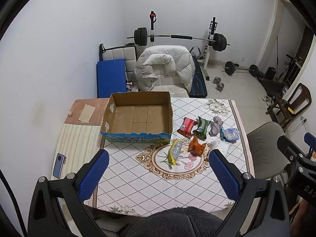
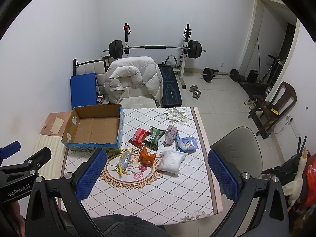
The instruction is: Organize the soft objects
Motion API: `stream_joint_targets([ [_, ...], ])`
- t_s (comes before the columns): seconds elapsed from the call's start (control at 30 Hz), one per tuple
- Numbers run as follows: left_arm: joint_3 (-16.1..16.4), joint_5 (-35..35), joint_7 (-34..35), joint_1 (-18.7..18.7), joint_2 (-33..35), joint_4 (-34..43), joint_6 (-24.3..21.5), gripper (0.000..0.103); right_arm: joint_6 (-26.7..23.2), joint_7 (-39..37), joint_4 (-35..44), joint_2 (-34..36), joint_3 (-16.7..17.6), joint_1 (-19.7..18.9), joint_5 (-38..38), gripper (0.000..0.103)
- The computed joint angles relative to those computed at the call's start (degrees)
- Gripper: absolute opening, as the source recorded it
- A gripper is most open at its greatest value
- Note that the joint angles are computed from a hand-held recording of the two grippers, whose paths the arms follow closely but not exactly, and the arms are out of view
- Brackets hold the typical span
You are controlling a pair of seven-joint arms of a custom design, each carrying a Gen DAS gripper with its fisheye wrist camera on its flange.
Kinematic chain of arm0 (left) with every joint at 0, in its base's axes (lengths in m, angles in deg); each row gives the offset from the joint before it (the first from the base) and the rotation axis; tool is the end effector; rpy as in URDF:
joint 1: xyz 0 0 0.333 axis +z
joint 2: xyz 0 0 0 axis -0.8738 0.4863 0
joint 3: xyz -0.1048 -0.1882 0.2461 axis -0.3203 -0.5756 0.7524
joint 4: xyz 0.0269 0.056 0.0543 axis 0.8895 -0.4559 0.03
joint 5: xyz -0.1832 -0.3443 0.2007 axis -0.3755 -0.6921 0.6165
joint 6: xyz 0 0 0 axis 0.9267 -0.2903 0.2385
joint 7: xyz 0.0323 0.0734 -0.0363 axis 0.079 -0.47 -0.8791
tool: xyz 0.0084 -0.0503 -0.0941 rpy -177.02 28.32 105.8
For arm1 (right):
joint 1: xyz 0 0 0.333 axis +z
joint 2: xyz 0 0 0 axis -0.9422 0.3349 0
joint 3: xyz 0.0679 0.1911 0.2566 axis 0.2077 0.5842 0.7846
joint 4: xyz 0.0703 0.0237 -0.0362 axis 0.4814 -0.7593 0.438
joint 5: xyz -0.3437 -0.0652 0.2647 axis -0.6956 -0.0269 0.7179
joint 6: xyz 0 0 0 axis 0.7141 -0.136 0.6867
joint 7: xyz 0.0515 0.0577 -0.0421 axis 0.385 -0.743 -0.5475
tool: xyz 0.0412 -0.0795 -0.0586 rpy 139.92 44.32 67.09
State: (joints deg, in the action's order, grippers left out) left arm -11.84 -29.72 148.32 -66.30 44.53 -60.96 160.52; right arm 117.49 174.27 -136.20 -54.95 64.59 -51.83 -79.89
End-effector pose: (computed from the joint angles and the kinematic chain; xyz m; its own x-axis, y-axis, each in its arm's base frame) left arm 0.5043 -0.1549 0.9347 -0.6738 -0.7389 -0.0111 -0.6074 0.5622 -0.5613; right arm 0.3210 0.2153 0.9329 -0.6913 -0.7224 -0.0141 -0.5385 0.5281 -0.6566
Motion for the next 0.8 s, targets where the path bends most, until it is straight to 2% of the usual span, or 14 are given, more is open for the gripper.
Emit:
stream_joint_targets([
  [0.33, 0.0, -0.2, -0.3, 0.0, 0.1, 0.9, -0.2, 0.103, 0.0, -0.1, 1.0, 0.5, 0.1, 0.1, -0.5, 0.103],
  [0.57, 0.2, -0.7, 0.1, 0.2, -0.7, -0.6, 0.3, 0.103, 2.5, 0.6, -0.8, -0.4, -1.0, 0.2, 1.2, 0.103],
  [0.7, -0.4, -1.2, 0.1, -0.5, 0.1, -0.5, 1.0, 0.103, 6.2, 3.6, -7.2, -5.3, -4.0, -0.8, 5.6, 0.103],
  [0.8, -1.4, -0.3, 0.1, -2.0, 1.8, -1.8, 2.4, 0.103, 9.3, 5.6, -15.3, -10.9, -8.3, -2.7, 11.0, 0.103],
])
